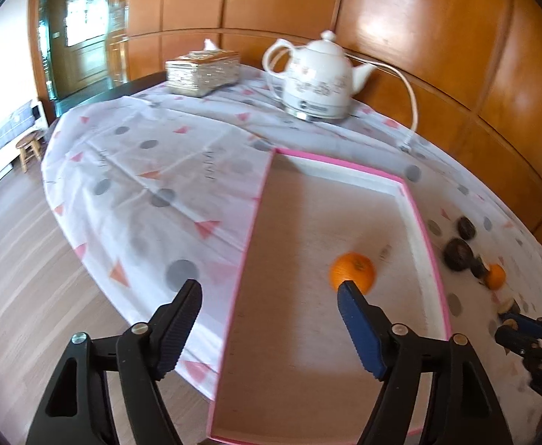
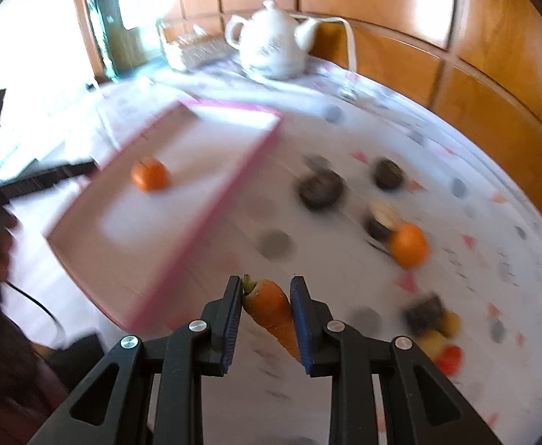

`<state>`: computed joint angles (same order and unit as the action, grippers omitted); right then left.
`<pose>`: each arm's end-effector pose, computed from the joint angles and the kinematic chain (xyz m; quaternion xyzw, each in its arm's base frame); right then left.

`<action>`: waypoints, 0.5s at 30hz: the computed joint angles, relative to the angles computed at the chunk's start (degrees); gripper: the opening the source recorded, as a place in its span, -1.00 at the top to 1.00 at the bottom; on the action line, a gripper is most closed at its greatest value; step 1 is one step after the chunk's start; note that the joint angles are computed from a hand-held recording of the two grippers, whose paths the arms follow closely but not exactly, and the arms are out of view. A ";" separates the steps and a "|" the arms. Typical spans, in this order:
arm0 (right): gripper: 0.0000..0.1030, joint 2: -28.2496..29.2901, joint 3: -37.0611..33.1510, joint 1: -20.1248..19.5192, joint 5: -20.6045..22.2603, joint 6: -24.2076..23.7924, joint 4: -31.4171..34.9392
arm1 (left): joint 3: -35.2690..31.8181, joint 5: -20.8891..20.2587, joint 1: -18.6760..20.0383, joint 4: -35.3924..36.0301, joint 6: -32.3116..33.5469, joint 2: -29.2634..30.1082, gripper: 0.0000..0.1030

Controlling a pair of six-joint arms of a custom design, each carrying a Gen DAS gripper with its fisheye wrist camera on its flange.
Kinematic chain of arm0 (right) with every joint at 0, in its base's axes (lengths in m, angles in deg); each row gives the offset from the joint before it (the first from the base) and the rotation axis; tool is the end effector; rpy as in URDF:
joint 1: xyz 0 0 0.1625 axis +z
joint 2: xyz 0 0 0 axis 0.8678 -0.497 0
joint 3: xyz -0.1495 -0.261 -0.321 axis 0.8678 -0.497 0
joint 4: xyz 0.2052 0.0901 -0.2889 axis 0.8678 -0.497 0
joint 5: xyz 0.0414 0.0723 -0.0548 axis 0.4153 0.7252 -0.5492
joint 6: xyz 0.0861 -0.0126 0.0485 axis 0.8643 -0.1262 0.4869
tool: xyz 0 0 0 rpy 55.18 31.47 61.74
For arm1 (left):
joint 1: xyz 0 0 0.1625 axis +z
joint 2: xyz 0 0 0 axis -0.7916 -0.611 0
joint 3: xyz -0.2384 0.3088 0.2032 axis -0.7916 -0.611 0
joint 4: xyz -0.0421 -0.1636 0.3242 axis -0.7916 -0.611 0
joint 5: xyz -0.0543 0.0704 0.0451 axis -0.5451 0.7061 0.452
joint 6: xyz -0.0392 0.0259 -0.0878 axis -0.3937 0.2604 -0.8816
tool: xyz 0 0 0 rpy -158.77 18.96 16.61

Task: Organize fruits
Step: 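Carry the carrot into the pink tray and open the right tool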

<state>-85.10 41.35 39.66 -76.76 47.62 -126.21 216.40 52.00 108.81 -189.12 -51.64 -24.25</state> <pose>0.1869 -0.5188 0.0563 0.3704 -0.8874 0.1413 0.2353 -0.0463 -0.4686 0.1651 -0.0407 0.8495 -0.3971 0.3450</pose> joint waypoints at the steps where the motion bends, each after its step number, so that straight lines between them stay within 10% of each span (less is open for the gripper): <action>1: 0.49 0.29 -0.61 0.49 1.09 0.65 0.74 | 0.09 0.05 0.13 -0.33 0.03 -0.05 -0.49; 15: 0.48 10.60 -12.11 5.40 2.57 7.06 8.16 | 0.66 -0.14 1.39 -4.43 2.91 0.09 -0.50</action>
